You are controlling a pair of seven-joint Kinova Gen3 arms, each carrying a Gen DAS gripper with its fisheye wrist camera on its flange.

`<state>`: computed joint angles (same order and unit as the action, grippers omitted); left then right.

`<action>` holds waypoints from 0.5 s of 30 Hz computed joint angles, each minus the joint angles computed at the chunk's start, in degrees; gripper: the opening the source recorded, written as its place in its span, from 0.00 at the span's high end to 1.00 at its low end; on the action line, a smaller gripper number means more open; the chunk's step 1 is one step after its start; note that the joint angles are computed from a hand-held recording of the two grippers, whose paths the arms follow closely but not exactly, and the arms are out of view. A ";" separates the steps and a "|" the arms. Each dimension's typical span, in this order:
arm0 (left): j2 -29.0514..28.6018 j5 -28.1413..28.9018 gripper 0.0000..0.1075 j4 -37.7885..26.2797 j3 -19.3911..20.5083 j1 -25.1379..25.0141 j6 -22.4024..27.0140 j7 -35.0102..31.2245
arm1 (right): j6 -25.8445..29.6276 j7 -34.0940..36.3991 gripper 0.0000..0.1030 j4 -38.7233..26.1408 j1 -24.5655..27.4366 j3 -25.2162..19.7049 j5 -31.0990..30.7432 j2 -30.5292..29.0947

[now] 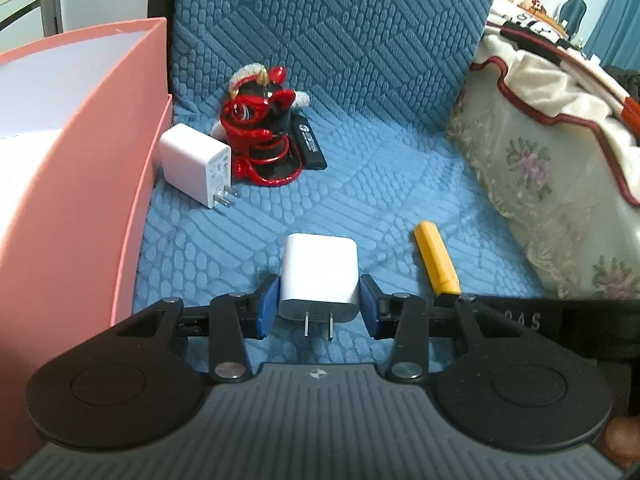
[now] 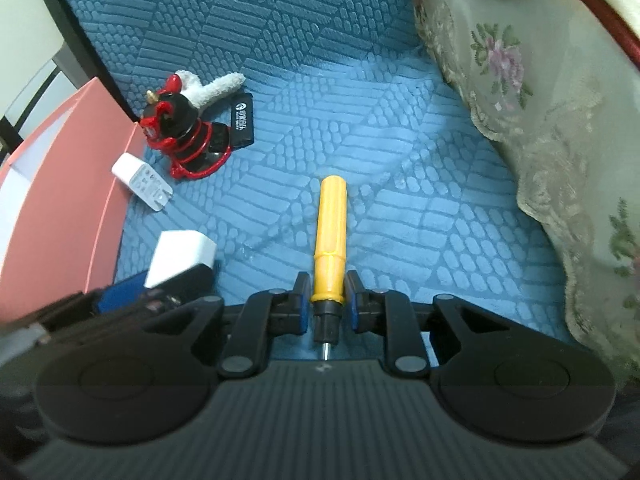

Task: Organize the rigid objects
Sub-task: 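Lift the white charger with the left tool while the right tool lifts the screwdriver, then carry both over the pink box and open the left and right tools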

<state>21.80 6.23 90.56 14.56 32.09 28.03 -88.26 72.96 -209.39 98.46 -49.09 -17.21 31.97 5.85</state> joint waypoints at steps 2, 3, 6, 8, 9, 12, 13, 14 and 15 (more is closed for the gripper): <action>-0.54 1.97 0.55 0.05 1.50 -1.83 0.86 -1.49 | -0.40 -0.70 0.78 0.40 -0.26 -0.34 -0.26 -0.54; -0.80 2.65 0.55 0.08 1.84 -2.32 1.27 -2.08 | -0.19 -0.74 0.78 0.25 -0.39 -0.52 -0.21 -0.67; -2.06 2.70 0.55 0.27 1.09 -1.77 2.43 -1.76 | 1.49 -0.42 0.78 -0.97 -1.05 -1.10 0.70 -0.82; -3.08 2.94 0.55 0.80 0.92 -1.73 2.83 -1.52 | 1.98 -0.24 0.78 -1.66 -1.32 -1.32 1.26 -1.13; -3.52 3.01 0.55 0.96 0.93 -1.80 3.15 -1.63 | 2.36 0.13 0.78 -2.18 -1.44 -1.47 1.52 -1.22; -5.14 3.73 0.55 1.50 1.10 -2.43 3.59 -2.33 | 4.03 1.54 0.78 -4.02 -1.94 -1.83 2.43 -1.21; -5.72 3.98 0.55 1.63 1.00 -2.62 3.84 -2.25 | 4.47 1.80 0.78 -4.51 -2.05 -1.88 2.59 -1.30; -6.36 4.69 0.55 1.70 1.06 -3.19 4.26 -2.38 | 4.88 2.01 0.78 -5.07 -2.18 -1.95 2.88 -1.40; -6.91 5.61 0.55 1.75 1.22 -3.89 4.74 -2.71 | 5.29 2.16 0.78 -5.59 -2.32 -2.04 3.17 -1.44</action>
<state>14.89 11.84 92.31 15.78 28.20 32.77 -90.96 78.25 -207.23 92.87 -51.41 -19.25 35.14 4.41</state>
